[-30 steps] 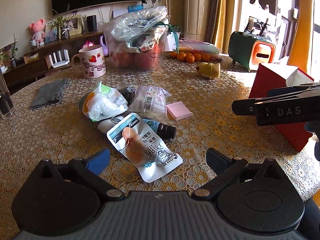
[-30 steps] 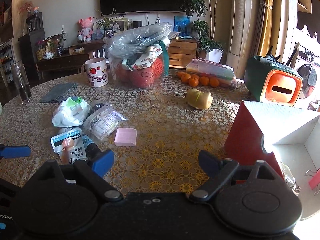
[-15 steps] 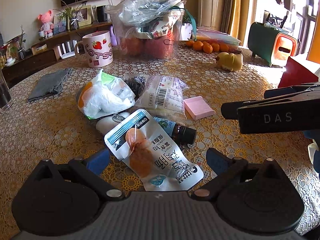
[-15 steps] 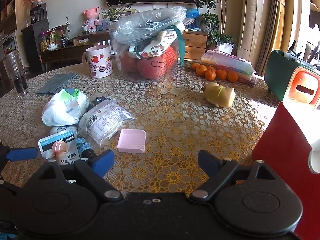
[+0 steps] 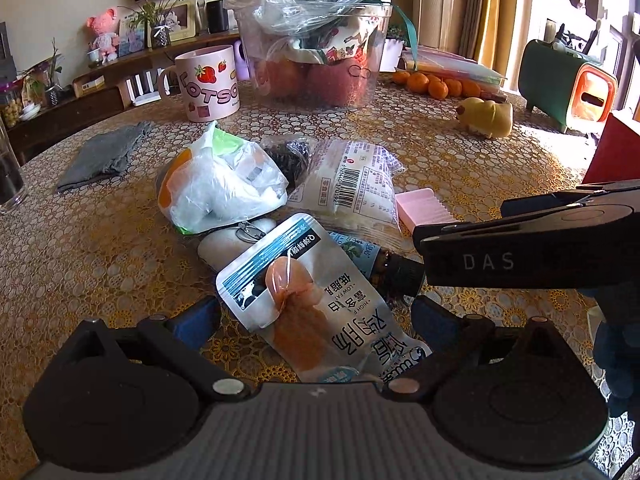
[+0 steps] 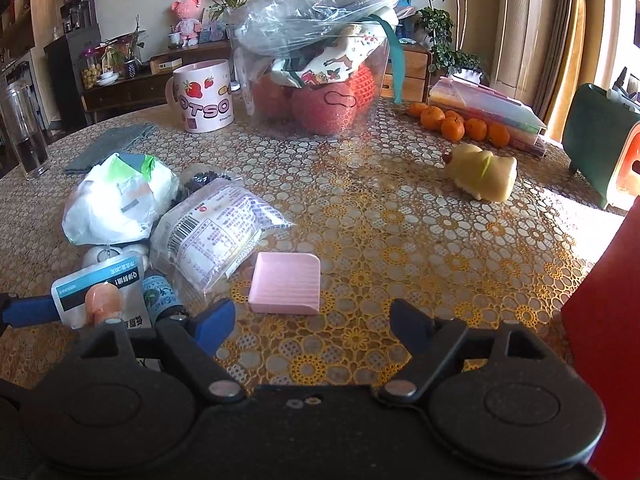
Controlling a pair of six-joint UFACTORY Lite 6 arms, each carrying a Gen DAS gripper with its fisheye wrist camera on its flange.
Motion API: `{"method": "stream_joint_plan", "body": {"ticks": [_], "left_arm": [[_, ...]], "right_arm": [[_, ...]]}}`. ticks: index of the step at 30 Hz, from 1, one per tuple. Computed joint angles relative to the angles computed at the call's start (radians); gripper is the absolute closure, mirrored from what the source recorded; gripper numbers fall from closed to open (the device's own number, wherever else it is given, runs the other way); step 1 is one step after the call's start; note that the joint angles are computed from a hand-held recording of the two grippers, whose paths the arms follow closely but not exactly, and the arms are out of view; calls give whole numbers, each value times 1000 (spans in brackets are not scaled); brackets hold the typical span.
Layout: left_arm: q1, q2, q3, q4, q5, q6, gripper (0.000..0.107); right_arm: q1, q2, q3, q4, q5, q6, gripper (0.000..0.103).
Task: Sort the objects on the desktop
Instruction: 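Grasp the pink sticky-note pad with the right tool while the left tool grasps the white pouch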
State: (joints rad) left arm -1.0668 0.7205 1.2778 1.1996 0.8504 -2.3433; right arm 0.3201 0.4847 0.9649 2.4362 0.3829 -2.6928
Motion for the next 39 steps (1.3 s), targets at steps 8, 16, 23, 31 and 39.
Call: {"method": "stream_joint_plan", "body": {"ticks": [8, 16, 23, 31, 39], "left_arm": [[7, 2, -11, 9, -18, -32, 7], [3, -5, -13, 22, -8, -35, 25], [-1, -21, -32, 18, 0, -55, 36], [-9, -56, -89, 63, -9, -146, 40], [-32, -99, -129, 65, -16, -204, 40]], "right_arm": [[41, 46, 29, 121, -10, -99, 24], [58, 40, 7, 213, 16, -172, 35], [75, 22, -14, 233, 30, -192, 63], [69, 3, -44, 283, 46, -229, 64], [18, -66, -107, 217, 60, -174, 64]]}}
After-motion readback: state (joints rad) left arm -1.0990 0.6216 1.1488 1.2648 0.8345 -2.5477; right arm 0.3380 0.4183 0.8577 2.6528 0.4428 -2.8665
